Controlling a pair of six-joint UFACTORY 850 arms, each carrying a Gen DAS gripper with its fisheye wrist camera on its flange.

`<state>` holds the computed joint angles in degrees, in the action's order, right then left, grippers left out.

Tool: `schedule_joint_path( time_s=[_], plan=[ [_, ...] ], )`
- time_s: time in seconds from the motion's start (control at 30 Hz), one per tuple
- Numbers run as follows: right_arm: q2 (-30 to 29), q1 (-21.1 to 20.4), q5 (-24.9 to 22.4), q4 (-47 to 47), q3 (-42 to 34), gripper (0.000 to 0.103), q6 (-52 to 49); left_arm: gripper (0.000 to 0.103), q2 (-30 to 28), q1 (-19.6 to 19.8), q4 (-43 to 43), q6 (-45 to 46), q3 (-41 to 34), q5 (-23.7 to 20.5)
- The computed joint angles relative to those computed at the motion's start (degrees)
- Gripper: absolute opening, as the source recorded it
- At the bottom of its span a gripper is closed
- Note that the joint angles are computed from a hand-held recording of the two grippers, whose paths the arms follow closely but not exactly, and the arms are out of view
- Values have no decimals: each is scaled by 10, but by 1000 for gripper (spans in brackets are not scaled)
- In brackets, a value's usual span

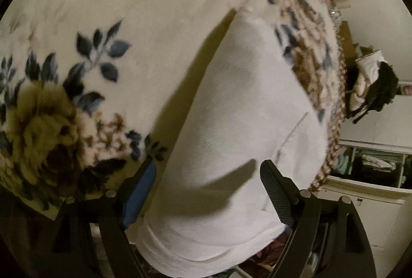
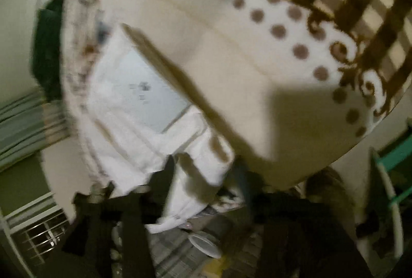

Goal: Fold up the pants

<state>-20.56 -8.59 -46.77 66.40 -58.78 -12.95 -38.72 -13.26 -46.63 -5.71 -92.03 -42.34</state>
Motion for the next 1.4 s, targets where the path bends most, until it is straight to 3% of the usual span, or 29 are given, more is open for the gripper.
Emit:
schedule_joint_path(
  time_s=[0.03,0.2,0.23,0.3,0.33,0.47,0.57,0.73,0.9,0.97,1.0,1.03,1.07,1.13,1.2,1.23,1.4],
  plan=[
    [8,-1,-2,34,16,82,-28,82,1,1,-20,23,4,4],
    [-20,29,-29,98,40,82,-89,89,-13,0,-73,98,4,5],
    [-23,37,-21,109,41,85,-100,89,-18,0,-79,101,-1,3],
    [-25,47,-9,174,48,101,-153,90,-23,5,-115,131,7,-1],
    [-22,48,-10,202,53,102,-179,90,-28,7,-135,141,6,-6],
    [-42,69,-5,215,20,102,-213,97,-30,16,-207,193,26,-16],
    [-64,72,-13,216,-3,102,-237,103,-33,17,-215,211,24,-25],
    [-69,61,-48,258,14,102,-285,103,-43,19,-222,229,12,-44],
    [-76,49,-50,224,10,101,-301,103,-50,28,-240,227,9,-68],
    [-71,53,-31,217,11,92,-294,102,-50,25,-219,218,1,-67],
    [-62,59,-8,196,12,85,-282,93,-47,21,-215,225,1,-61],
    [-54,62,11,175,14,65,-272,75,-43,16,-199,225,-1,-51],
    [-48,62,16,167,17,56,-267,67,-36,10,-178,223,-1,-39],
    [-35,66,26,157,20,45,-264,44,-26,7,-186,241,7,-26],
    [-22,77,41,132,14,38,-257,30,-12,4,-188,247,15,-12],
    [-17,83,48,118,9,35,-246,25,-4,3,-186,245,17,-7],
    [2,92,57,89,-5,33,-203,22,11,-1,-164,225,8,2]
  ],
)
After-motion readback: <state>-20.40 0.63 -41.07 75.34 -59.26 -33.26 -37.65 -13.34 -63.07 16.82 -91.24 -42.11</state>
